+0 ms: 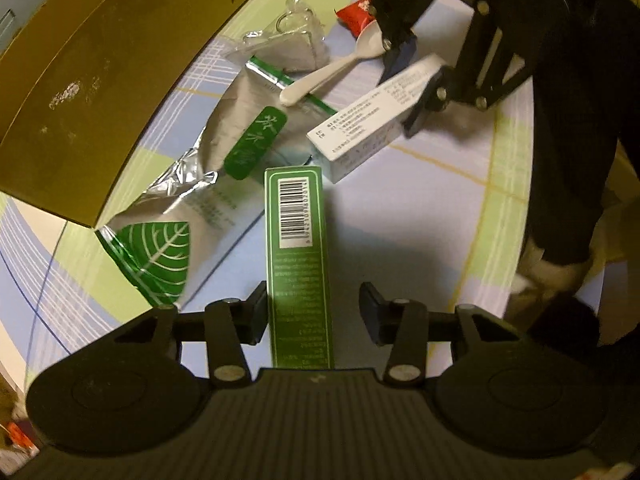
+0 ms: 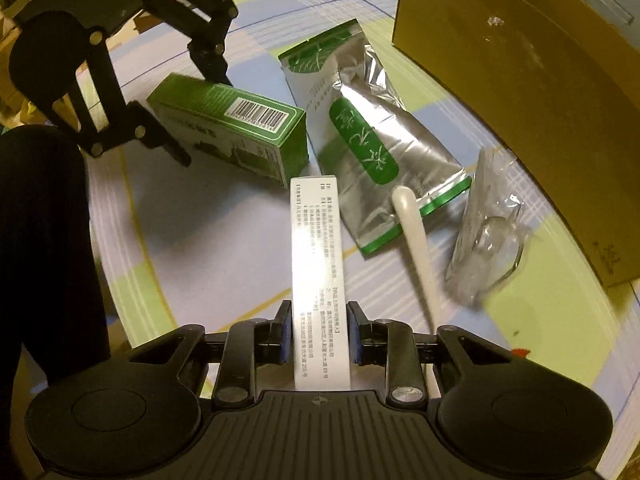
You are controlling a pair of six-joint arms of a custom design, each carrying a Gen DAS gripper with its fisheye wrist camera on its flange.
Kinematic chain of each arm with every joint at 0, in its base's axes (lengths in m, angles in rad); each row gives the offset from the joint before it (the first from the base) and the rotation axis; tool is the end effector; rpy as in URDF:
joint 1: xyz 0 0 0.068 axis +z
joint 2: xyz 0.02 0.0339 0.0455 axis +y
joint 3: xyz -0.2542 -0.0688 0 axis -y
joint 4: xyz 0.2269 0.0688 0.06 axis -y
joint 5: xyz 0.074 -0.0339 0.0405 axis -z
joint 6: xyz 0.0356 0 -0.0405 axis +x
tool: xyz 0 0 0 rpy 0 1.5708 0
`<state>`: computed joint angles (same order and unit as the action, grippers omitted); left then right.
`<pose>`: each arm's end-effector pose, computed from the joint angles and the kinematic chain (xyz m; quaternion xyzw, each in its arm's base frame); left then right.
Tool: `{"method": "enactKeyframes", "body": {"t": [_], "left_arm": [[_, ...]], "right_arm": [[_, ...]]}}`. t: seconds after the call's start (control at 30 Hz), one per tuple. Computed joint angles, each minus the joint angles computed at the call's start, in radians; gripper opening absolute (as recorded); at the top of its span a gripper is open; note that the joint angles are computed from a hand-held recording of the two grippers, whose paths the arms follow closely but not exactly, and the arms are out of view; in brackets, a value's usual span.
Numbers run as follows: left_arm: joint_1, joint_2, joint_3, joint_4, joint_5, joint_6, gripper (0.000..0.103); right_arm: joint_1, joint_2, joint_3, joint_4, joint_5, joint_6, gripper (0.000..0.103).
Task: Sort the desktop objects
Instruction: 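Grasp the green box with the left tool while the right tool grasps the white medicine box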
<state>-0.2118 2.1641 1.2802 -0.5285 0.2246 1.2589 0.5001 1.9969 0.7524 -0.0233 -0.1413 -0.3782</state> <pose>0.3596 -0.0854 0.0795 0.6711 0.7287 -0.0574 0.1239 0.2496 0.1421 0.0450 -0.4289 0.8880 0.0788 0.1460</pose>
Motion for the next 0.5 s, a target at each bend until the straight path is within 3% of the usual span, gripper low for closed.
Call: {"method": "enactKeyframes", "body": {"t": [0.27, 0.5], "left_arm": [[-0.03, -0.008, -0.056, 0.068, 0.005, -0.113, 0.041], [-0.048, 0.035, 0.003, 0.033, -0.003, -0.2, 0.041]], "right_arm": [[0.015, -0.009, -0.054, 0.073, 0.0, 0.081, 0.026], [0.006, 0.019, -0.027, 0.087, -0.026, 0.113, 0.026]]}}
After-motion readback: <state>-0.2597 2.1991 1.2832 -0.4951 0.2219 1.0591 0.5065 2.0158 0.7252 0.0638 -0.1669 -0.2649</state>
